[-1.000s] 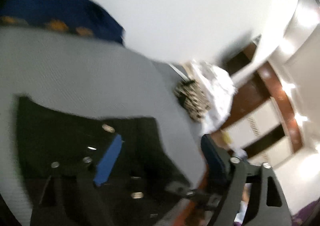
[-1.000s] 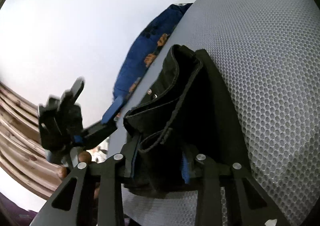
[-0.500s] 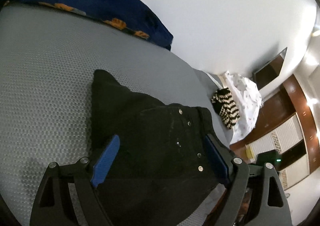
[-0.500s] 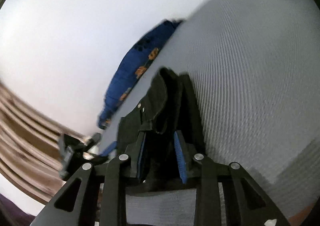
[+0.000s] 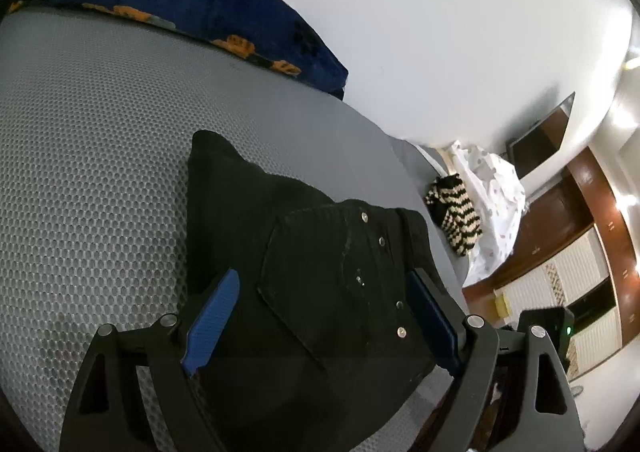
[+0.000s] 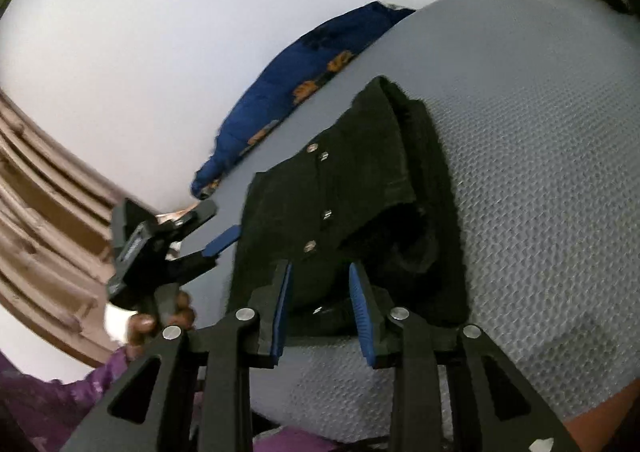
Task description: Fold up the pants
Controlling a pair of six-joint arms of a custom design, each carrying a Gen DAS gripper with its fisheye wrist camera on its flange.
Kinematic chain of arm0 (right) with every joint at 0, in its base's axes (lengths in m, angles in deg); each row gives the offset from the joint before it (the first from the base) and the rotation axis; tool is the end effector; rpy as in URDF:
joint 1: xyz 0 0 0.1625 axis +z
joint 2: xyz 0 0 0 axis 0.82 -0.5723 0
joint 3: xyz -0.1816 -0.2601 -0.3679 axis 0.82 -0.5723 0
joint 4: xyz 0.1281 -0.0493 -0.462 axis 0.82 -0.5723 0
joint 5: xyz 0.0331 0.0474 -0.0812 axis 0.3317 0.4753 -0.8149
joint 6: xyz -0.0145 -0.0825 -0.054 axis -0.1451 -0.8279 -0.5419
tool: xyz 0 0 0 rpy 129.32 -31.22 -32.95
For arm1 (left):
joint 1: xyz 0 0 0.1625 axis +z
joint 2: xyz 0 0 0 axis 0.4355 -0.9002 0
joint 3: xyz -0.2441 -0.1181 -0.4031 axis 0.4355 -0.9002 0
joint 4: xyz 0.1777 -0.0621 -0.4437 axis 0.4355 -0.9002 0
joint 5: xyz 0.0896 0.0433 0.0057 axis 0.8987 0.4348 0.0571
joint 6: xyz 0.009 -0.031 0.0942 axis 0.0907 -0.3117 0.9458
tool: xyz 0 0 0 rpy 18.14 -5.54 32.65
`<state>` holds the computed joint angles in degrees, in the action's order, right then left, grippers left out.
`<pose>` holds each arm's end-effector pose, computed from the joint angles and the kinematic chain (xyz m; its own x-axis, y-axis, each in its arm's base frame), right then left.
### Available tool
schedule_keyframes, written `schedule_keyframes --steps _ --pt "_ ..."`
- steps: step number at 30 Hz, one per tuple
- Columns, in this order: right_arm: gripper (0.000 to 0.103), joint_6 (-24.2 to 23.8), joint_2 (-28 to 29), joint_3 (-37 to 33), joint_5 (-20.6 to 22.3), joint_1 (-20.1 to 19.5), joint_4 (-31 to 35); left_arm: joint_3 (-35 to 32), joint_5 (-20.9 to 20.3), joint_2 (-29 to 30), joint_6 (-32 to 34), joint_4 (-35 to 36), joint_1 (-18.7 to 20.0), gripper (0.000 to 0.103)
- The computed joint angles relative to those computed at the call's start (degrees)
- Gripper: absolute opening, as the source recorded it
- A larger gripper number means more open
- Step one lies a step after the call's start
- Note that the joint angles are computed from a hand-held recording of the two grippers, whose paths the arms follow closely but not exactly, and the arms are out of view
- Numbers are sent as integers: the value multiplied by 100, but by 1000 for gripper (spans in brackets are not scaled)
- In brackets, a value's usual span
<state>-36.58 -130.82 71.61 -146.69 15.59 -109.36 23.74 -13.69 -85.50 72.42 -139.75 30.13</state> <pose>-0.0492 -0.6084 0.3755 -0.9996 0.0276 -0.0046 0.0229 0.7119 -0.7019 -0.3734 -0.8060 0.0111 -0.9228 0.3845 -0.0245 0.3714 0.8706 -0.3226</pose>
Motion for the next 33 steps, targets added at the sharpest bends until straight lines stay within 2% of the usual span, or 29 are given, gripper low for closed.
schedule_keyframes --steps 8,9,11,12,15,19,22,24,25,27,30,33 --pt "35 586 341 -439 -293 123 144 -26 23 69 -80 40 -17 85" --pt "36 836 343 -455 -119 59 185 -9 22 58 -94 48 -21 85" --pt "46 1315 270 -400 265 -76 238 30 -15 30 -114 14 -23 85" --pt "49 1410 215 -324 315 -100 181 52 -13 21 -115 -24 -24 85" --pt "48 1247 143 -177 -149 -6 -38 40 -24 34 -134 1 -3 85" --pt "49 1380 230 -268 -325 41 -142 58 -52 17 -176 -3 7 85" --pt "57 1405 397 -417 -431 130 -341 79 -36 1 -90 43 6 85" --pt "57 1333 503 -504 -457 165 -350 105 -42 -11 -55 33 6 85" --pt "54 1261 548 -524 -486 184 -411 137 -37 -22 -40 10 3 85" --pt "20 1178 590 -567 -537 192 -412 154 -1 -28 -1 25 -4 85" --pt "18 884 527 -534 -487 224 -501 206 20 -64 -20 23 -9 85" --pt "17 850 317 -374 -121 199 -491 241 34 -105 -40 -2 -6 85"
